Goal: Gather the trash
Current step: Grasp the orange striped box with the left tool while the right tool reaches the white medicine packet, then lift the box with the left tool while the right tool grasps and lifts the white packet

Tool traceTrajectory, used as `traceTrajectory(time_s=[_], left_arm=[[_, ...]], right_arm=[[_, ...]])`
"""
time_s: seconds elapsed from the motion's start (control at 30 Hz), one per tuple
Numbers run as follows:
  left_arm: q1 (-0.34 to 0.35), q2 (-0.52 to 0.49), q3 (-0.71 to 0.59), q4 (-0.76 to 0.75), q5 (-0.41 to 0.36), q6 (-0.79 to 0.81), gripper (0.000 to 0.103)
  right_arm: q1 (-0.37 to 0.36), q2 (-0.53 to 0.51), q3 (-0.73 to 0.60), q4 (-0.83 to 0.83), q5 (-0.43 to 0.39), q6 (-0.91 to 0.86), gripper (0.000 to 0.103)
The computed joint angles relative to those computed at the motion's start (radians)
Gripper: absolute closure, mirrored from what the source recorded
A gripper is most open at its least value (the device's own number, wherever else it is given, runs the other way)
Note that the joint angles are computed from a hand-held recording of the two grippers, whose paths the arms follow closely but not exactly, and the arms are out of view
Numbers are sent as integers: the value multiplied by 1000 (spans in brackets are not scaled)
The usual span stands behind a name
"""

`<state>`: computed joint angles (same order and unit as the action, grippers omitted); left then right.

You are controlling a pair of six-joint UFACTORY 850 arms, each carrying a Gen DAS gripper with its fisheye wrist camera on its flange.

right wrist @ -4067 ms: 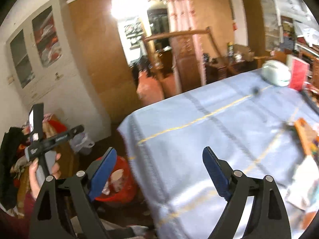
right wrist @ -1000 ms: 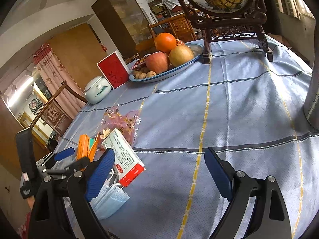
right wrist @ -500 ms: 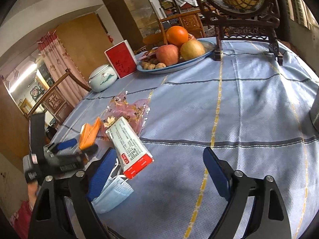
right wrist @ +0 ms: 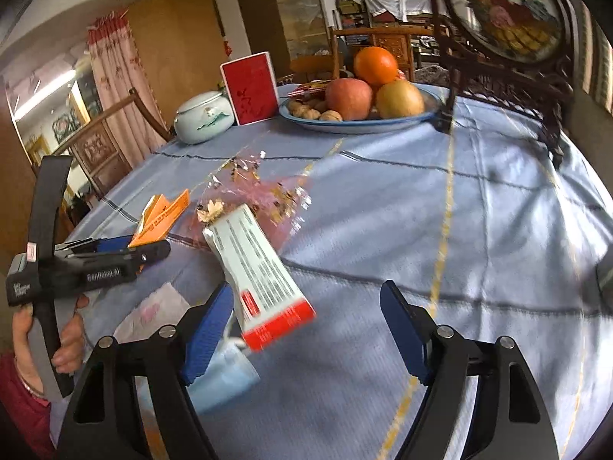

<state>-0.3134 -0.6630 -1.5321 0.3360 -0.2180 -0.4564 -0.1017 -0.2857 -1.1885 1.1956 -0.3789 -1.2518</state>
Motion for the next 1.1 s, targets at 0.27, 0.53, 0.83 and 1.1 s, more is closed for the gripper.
traceTrajectory(time_s=[0.27,0.53,0.83,1.1], left_arm=[[21,-6,-18,-153,-7,111,32],[13,-8,-19,-36,-18,20,31],[15,-11,-22,39,-28,-64,22],[28,-12,-27,-19,-19,-25,22]], right_arm=[[67,-76,-77,-200,-15,188,51],[-24,-23,-34,-213,57,283,50],[-71,-68,-68,-166,-15,314,34],[-84,-69,-68,-91,3,301,34]])
